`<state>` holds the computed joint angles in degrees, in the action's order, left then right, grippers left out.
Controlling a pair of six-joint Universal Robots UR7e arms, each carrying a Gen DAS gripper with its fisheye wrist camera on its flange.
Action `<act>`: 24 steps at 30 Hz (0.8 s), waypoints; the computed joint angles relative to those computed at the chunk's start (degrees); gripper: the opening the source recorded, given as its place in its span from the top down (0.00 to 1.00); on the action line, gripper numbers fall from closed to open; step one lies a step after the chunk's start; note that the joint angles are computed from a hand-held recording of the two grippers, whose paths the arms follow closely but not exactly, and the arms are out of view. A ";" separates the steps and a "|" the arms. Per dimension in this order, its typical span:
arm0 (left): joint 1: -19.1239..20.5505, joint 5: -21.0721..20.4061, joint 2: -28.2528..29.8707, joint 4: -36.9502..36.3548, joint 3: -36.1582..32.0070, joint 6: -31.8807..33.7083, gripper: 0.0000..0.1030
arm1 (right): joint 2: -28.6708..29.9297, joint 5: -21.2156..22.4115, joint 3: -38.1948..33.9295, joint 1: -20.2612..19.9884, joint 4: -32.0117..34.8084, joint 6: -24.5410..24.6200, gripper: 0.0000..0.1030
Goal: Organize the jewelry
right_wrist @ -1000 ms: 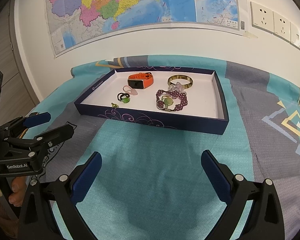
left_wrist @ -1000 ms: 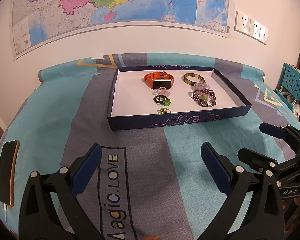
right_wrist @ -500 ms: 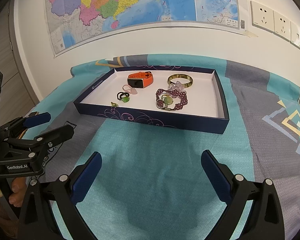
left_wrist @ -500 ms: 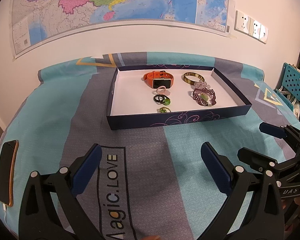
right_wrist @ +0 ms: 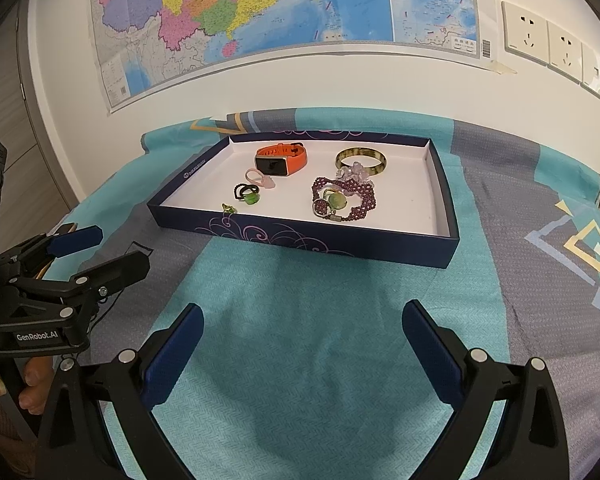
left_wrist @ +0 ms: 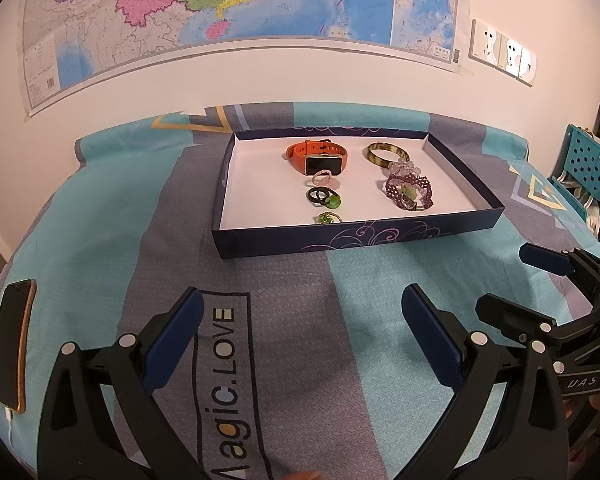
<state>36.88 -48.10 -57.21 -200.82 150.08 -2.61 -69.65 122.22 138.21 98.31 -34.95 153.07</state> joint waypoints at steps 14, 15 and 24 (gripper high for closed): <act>-0.09 -0.01 0.32 -0.12 0.14 -0.08 0.05 | -0.09 -0.15 -0.02 -0.16 0.14 -0.07 0.07; -0.05 -0.02 0.34 -0.05 0.05 -0.01 0.05 | -0.04 -0.05 -0.02 -0.11 0.11 -0.05 0.07; -0.01 -0.12 0.04 0.56 -0.04 -0.04 0.05 | -0.02 -0.02 -0.11 -0.05 0.16 0.00 0.07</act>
<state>36.87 -48.22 -57.18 -200.26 150.04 -2.65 -69.67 122.20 138.10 98.26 -34.79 153.07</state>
